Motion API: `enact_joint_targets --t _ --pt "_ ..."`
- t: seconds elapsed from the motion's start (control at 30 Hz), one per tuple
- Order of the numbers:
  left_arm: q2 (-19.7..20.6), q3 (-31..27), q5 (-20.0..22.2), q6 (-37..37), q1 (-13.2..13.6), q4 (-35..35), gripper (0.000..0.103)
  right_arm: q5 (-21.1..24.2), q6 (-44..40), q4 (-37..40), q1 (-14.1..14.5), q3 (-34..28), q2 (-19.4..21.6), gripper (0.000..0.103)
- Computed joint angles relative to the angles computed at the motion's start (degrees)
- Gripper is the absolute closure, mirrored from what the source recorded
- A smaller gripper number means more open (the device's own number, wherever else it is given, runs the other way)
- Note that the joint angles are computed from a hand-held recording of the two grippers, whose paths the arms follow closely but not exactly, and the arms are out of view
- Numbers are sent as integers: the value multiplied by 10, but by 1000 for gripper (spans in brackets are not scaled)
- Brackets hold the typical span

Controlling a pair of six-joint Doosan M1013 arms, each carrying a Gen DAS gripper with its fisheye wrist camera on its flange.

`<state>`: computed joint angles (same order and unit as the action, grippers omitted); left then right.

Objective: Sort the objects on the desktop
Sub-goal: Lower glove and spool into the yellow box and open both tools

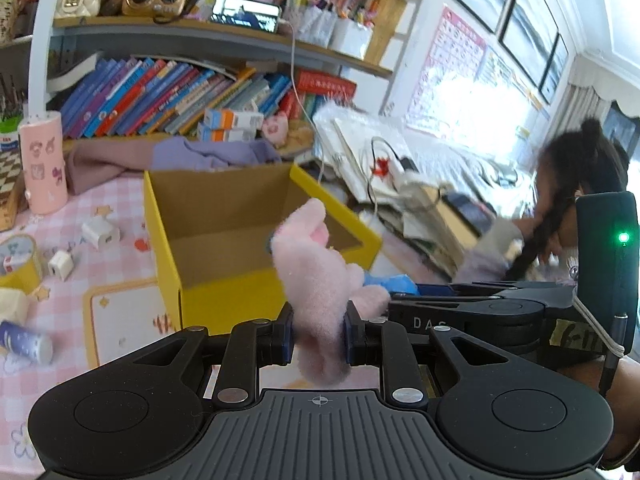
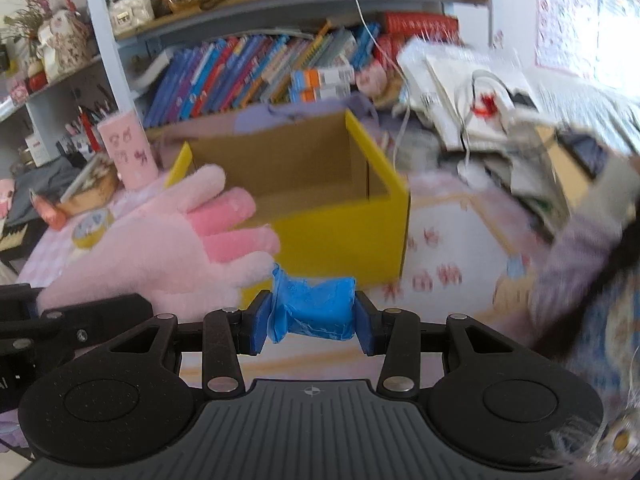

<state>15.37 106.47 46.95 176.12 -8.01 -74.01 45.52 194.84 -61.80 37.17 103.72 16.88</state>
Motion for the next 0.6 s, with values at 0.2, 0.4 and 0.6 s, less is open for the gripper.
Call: enact_joint_targets --t 0.2,0.4,0.6 --pt "8 -18 -59 5 -23 -39 81 -53 -33 -55 -39 2 -12 63" --pt "19 -38 -131 11 -49 -49 81 -131 -93 -75 -87 -6 -9 63" --pt "54 -84 -205 -83 -81 46 79 -210 -284 28 -135 -38 19 63"
